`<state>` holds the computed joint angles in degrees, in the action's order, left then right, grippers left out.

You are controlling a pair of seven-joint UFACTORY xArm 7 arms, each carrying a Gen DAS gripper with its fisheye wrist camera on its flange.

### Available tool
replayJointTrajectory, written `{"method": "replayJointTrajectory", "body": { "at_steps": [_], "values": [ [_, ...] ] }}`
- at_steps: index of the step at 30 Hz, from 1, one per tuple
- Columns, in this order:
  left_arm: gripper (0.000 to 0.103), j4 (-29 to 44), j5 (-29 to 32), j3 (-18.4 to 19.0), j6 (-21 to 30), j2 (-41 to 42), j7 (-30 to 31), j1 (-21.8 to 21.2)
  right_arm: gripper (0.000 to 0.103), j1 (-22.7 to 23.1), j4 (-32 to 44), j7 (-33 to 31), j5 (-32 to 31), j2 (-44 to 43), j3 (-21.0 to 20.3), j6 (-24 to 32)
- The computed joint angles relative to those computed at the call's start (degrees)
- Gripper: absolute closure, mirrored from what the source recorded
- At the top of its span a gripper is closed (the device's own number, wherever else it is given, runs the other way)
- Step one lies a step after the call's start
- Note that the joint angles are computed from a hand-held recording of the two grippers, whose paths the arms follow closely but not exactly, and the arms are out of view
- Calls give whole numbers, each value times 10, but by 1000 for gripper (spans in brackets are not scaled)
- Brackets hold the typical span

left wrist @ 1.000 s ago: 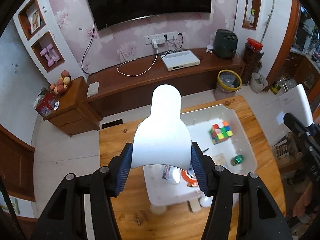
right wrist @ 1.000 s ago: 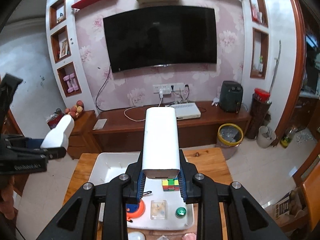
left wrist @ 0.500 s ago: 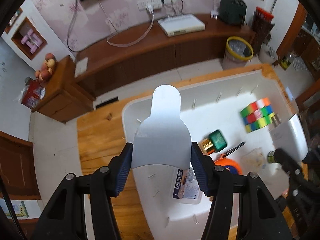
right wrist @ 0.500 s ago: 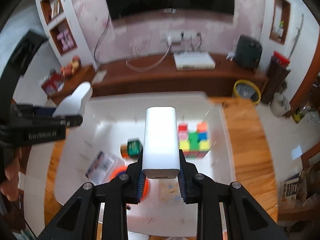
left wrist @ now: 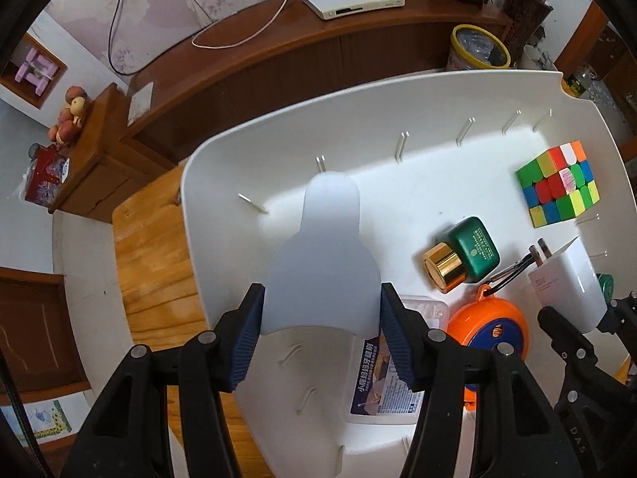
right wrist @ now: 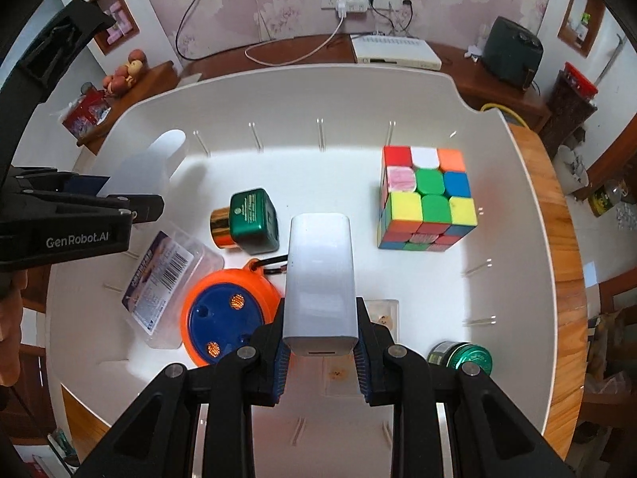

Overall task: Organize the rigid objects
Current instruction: 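Open both tools to release the white items into the bin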

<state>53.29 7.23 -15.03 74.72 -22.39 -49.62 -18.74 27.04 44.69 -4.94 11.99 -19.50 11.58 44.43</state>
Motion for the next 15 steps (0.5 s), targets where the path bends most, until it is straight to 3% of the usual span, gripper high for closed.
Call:
{"method": "replayJointTrajectory", "body": {
  "at_steps": [3, 4, 6, 8, 15],
  "values": [
    [39, -6, -14, 5, -12, -6, 0, -2, 73, -1, 11, 0, -5, 9, 1, 14],
    [31, -7, -21, 7, -16, -8, 0, -2, 70, -1, 11, -1, -9, 7, 3, 14],
    [25, -7, -32, 7, -24, -13, 0, -4, 48, 1, 5, -6, -15, -5, 6, 4],
    [23, 2, -28, 0, -18, -11, -3, -4, 37, 4, -6, -6, -18, -19, 9, -15],
    [23, 14, -43, -7, -4, -35, -24, -12, 36, 24, -33, -10, -12, -90, 6, -48]
  ]
}}
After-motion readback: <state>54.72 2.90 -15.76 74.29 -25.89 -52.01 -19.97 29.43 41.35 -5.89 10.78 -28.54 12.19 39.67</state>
